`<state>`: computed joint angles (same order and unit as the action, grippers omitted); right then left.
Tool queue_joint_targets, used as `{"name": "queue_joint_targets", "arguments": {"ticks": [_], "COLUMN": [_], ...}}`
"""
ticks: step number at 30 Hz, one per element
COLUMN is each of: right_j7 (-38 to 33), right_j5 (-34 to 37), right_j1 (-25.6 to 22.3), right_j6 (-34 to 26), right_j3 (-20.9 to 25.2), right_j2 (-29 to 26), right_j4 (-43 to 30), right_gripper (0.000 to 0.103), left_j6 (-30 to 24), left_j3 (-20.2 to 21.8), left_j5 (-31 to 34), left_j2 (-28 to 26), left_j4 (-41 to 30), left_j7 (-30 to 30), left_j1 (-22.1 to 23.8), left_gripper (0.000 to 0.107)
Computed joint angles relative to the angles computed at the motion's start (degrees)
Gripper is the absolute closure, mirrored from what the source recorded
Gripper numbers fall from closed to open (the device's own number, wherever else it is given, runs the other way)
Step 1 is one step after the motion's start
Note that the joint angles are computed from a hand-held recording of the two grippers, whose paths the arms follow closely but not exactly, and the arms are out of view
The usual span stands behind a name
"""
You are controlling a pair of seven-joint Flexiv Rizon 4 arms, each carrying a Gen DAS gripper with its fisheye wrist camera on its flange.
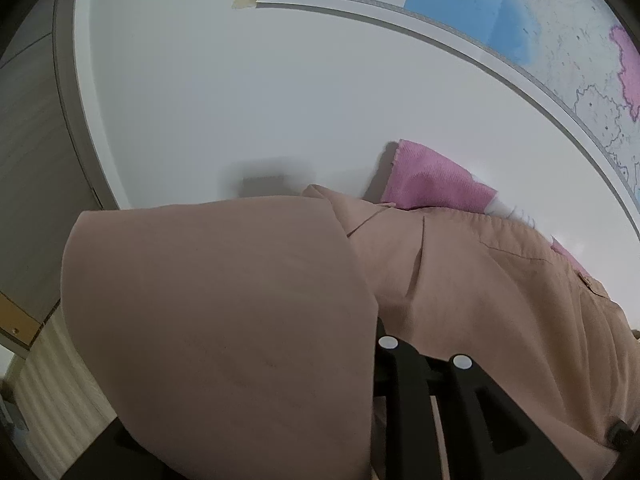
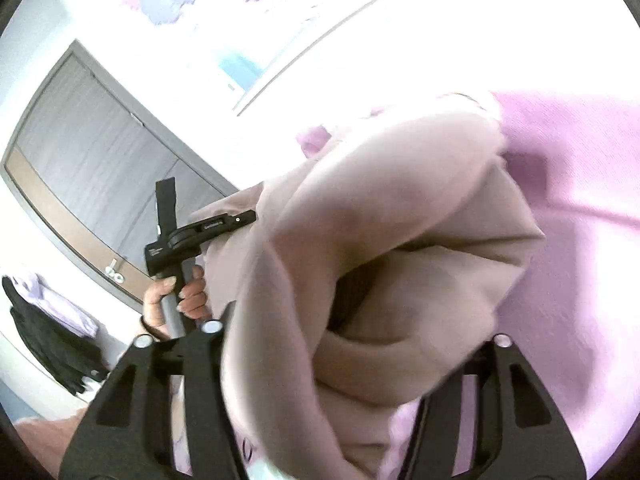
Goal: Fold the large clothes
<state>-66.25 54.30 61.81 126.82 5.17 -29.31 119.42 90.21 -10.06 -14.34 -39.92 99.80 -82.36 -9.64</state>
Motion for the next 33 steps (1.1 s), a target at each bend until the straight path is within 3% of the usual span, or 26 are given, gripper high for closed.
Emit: {"name": "queue_joint_targets", "arguments": {"ticks": [2,3,4,6,8,12,14,15,18,21,26,29,33], "right_j7": [6.85,13.51,17.87,18.34,15.81,0.68,-5.2,-5.98,0.48,-0.88,-5.35,-13.36,-20.0], "right_j5": [-4.16,-8.45,-12.3,-14.1,-10.99,2.0,9.37,10.48,5.12,6.11,10.28,16.56,21.43], "right_j1": [-5.47,-7.64,-9.15,-10.15,-6.46,1.73,3.94,2.99,-2.02,-1.86,-1.02,0.37,-1.14], "right_j6": [7.04,12.45,15.52,15.4,15.59,10.96,7.59,5.89,8.59,6.59,3.06,-1.22,-3.93], "right_j3": [7.87,10.7,11.67,11.0,8.92,3.18,3.42,4.07,8.91,7.97,6.35,3.19,3.14], "right_j2": [-1.33,-3.16,-4.4,-5.02,-4.11,-0.96,-0.37,-0.33,-1.78,-0.99,0.73,2.33,2.96], "right_j4": [3.61,6.4,7.9,8.08,8.78,3.36,2.18,1.82,2.99,2.24,0.52,-2.84,-6.09], "right_gripper": [0.04,0.043,0.048,0.082,0.087,0.089,0.087,0.085,0.082,0.08,0.076,0.075,0.074], "left_j6": [-0.38,-0.74,-1.15,-1.63,-2.13,-0.32,1.03,0.72,-1.07,-0.5,0.44,0.75,-0.17], "left_j3": [-0.06,0.24,0.27,0.75,1.17,-1.12,-2.94,-3.98,-4.19,-4.18,-0.69,2.52,6.29], "left_j5": [0.34,0.3,0.23,0.32,0.42,1.29,1.56,1.26,-0.62,-0.91,-0.32,0.68,0.52], "left_j2": [0.14,0.11,-0.17,-0.54,-0.75,-0.58,-0.49,-0.74,-1.96,-2.12,-1.36,-1.23,-1.34], "left_j4": [0.06,-0.27,-0.77,-1.69,-2.63,-3.17,-2.93,-3.04,-3.59,-2.37,-1.83,-2.03,-2.84], "left_j7": [0.52,0.4,0.43,0.44,0.41,2.68,4.14,4.67,4.17,4.38,3.25,2.28,2.01], "left_j1": [0.17,-0.21,-0.33,-0.91,-1.58,-0.62,0.7,1.57,2.43,2.8,0.13,-2.38,-5.43], "left_gripper": [0.088,0.088,0.088,0.088,0.089,0.09,0.09,0.089,0.089,0.087,0.082,0.08,0.074]}}
